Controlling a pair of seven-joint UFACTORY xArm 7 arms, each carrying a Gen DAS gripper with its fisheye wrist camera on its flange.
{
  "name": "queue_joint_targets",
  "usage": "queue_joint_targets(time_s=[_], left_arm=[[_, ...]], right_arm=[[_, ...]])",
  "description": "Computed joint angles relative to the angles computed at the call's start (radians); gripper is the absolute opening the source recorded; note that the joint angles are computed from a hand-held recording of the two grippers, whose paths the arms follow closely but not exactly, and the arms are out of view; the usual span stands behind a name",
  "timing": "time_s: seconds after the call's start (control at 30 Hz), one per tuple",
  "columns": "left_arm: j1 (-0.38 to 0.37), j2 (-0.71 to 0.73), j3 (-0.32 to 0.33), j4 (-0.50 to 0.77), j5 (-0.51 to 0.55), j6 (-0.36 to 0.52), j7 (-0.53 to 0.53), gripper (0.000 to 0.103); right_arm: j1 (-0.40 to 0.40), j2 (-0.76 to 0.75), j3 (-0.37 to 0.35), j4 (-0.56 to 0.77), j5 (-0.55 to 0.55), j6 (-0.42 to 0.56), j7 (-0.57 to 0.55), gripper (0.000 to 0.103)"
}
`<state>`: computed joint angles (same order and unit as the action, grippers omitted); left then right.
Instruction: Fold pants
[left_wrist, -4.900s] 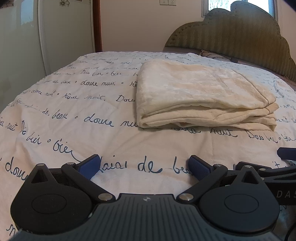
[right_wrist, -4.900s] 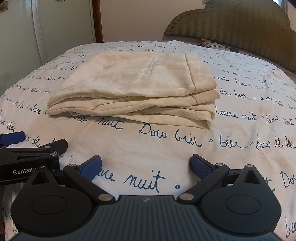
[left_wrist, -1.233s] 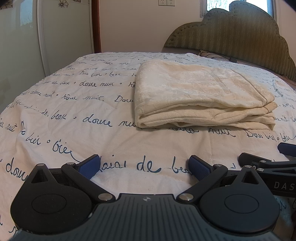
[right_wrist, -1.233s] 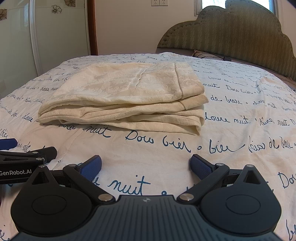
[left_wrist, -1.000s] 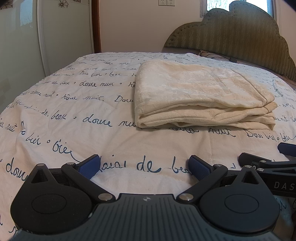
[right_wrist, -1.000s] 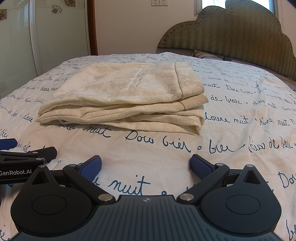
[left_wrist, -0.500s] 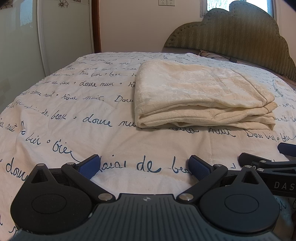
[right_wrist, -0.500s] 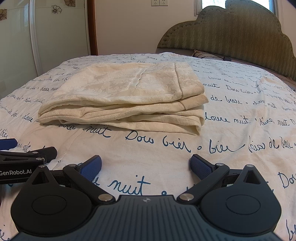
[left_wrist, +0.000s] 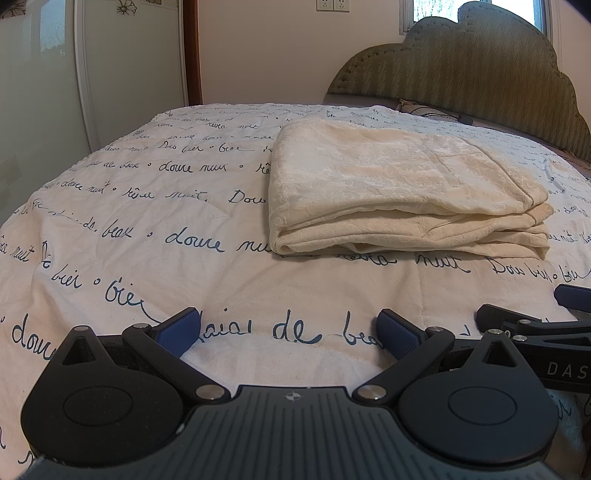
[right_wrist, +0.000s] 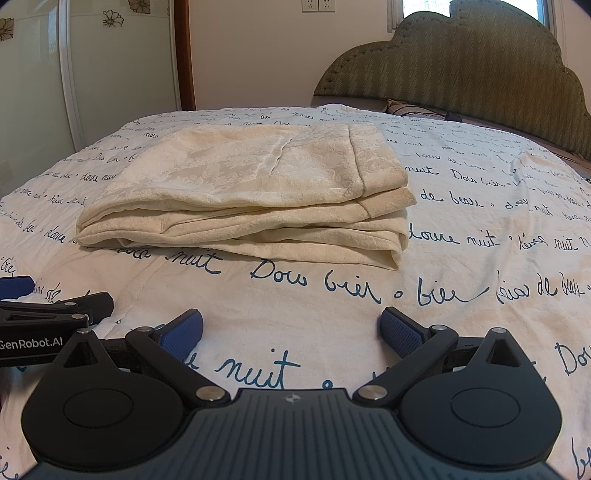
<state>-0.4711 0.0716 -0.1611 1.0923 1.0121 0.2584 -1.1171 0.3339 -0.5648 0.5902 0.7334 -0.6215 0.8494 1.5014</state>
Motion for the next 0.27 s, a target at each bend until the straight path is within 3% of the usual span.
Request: queue_joint_targets(time_s=[0.27], left_arm=[[-0.001, 0.001, 0.002, 0.001, 0.004, 0.0, -0.002, 0.103]], right_arm=[[0.002, 0.001, -0.002, 0.0, -0.002, 0.001, 0.001, 0.103]])
